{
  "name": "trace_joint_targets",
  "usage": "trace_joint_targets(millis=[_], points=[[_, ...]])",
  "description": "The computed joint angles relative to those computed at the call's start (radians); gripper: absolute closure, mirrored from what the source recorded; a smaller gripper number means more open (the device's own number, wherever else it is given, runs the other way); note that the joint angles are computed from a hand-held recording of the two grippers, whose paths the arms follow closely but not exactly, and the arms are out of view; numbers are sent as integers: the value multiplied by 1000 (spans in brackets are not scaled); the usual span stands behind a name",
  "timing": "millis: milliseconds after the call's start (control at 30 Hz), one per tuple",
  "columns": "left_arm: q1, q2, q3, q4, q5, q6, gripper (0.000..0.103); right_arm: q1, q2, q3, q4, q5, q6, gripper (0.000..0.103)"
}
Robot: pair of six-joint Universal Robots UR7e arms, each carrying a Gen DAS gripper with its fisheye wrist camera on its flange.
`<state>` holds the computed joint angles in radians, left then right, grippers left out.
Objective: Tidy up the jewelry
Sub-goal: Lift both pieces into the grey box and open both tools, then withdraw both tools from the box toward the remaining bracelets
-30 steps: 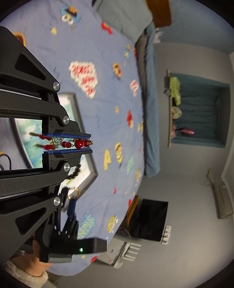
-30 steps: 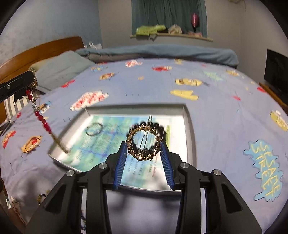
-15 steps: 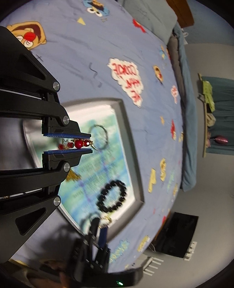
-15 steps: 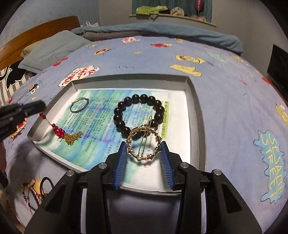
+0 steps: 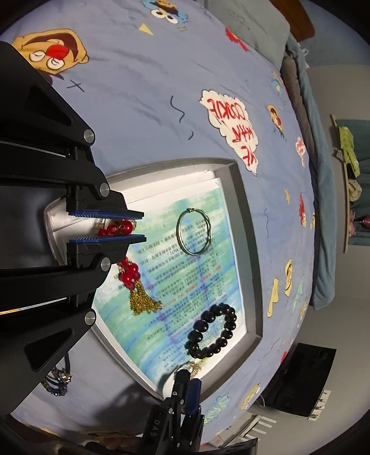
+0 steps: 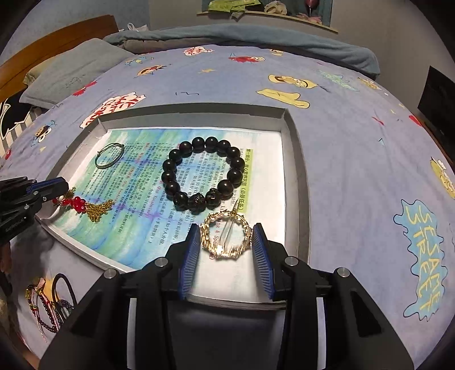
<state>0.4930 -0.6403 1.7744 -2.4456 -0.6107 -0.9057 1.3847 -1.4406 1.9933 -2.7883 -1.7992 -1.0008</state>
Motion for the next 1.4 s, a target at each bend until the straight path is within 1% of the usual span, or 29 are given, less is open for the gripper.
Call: trace_joint_targets(millis=[267, 367, 433, 467, 500, 533, 567, 600, 633, 667, 700, 733, 767, 800, 833, 900, 933, 967, 1000, 1033, 1067, 1167, 1233, 1300, 1400], points=[[1, 4, -6, 8, 1, 4, 92, -1, 1, 3, -14, 5, -2, 66], [2, 5, -6, -2, -1, 6, 91, -4, -5, 4, -4, 20, 1, 63], [3, 8, -7, -15, -7, 7, 91, -8, -15, 8, 7, 44, 7, 58], [4, 10, -8, -20, -10, 11, 91, -11, -21, 9, 19, 61, 12, 53], [3, 13, -9, -27, -10, 20, 91, -13, -28, 13, 27, 78, 16, 50], [1, 15, -9, -34, -9, 26, 91, -17, -38, 19, 30, 101, 13, 49], [-1, 18, -11, -40, -8, 31, 91, -16, -42, 23, 25, 106, 12, 49], [-4, 21, -13, -44, -4, 35, 89, -17, -51, 30, 18, 121, 11, 49], [-9, 24, -14, -46, 2, 34, 81, -20, -59, 33, 19, 141, 13, 49], [-15, 26, -13, -56, 13, 37, 77, -25, -72, 36, 28, 170, 24, 48], [-20, 29, -13, -64, 21, 41, 71, -25, -77, 36, 28, 180, 31, 45], [-25, 31, -14, -66, 30, 47, 70, -28, -85, 38, 25, 198, 37, 42], [-30, 32, -17, -60, 38, 46, 70, -34, -96, 44, 16, 226, 43, 35], [-37, 32, -19, -50, 49, 38, 68, -37, -103, 47, 6, 240, 48, 28], [-41, 31, -17, -51, 57, 35, 61, -40, -109, 51, -8, 251, 55, 24], [-54, 26, -9, -55, 77, 22, 56, -50, -127, 60, -27, 283, 70, 14], [-59, 22, -8, -46, 84, 9, 48, -53, -134, 62, -30, 292, 78, 11], [-65, 19, -5, -39, 92, -8, 43, -61, -147, 65, -28, 311, 90, 5], [-73, 15, -1, -26, 107, -34, 35, -66, -156, 69, -30, 324, 96, 5], [-80, 11, 3, -23, 116, -47, 30, -68, -163, 71, -33, 328, 103, 5], [-86, 8, 7, -23, 123, -56, 29, -69, -172, 75, -41, 326, 112, 5], [-106, -5, 11, 39, 135, -122, 26, -79, -201, 87, -36, 352, 117, 5], [-118, -9, 14, 70, 142, -154, 23, -86, -223, 102, -39, 367, 109, 5], [-130, -15, 16, 109, 145, -192, 22, -88, -239, 113, -40, 366, 101, 5], [-151, -28, 32, 151, 149, -253, 20, -99, -272, 136, -39, 387, 92, 5]])
